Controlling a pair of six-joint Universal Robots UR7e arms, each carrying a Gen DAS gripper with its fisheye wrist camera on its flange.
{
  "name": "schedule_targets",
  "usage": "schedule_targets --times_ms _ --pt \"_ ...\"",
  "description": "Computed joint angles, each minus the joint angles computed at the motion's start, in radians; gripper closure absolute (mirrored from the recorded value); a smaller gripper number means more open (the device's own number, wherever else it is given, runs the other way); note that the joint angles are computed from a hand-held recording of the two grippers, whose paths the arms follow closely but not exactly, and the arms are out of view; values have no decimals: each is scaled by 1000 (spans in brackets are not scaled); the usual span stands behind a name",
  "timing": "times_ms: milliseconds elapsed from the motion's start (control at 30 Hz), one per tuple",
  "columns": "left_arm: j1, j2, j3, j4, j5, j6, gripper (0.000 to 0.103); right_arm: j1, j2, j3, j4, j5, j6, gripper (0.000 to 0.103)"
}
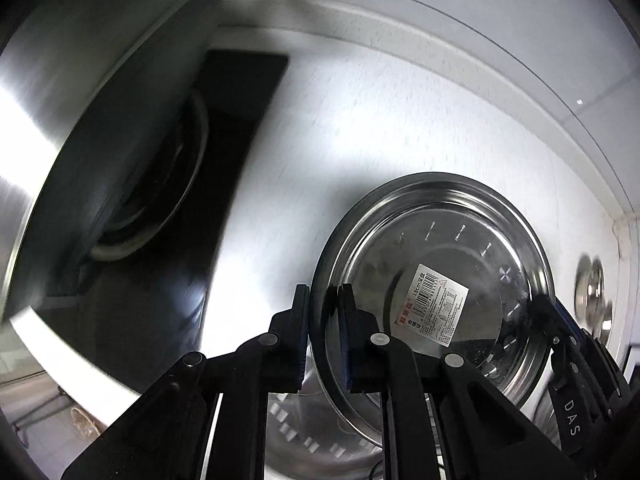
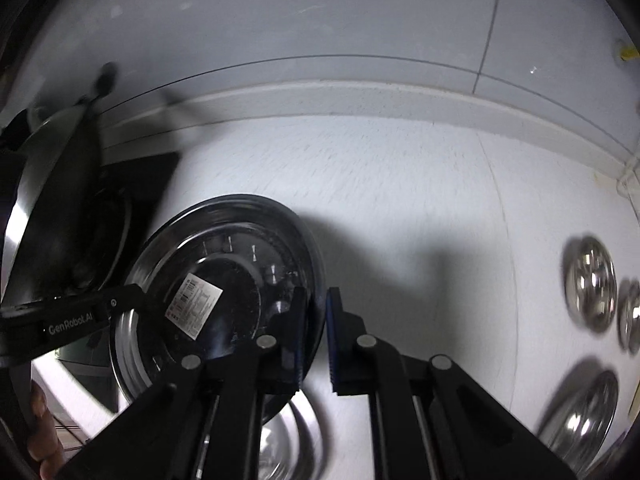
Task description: Organize plates and bowls
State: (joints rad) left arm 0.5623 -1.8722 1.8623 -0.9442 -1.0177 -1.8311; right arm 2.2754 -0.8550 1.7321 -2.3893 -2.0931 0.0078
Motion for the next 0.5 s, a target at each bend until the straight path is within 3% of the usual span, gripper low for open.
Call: schedule_targets --times_ms 167,300,500 --pt "-117 -77 56 85 -81 -75 93 37 -70 135 -36 10 72 95" --pt "-136 -102 112 75 -106 -70 93 47 -93 191 -40 11 106 95" --pt "-131 -115 186 30 -117 -54 93 52 -44 237 -108 3 134 95"
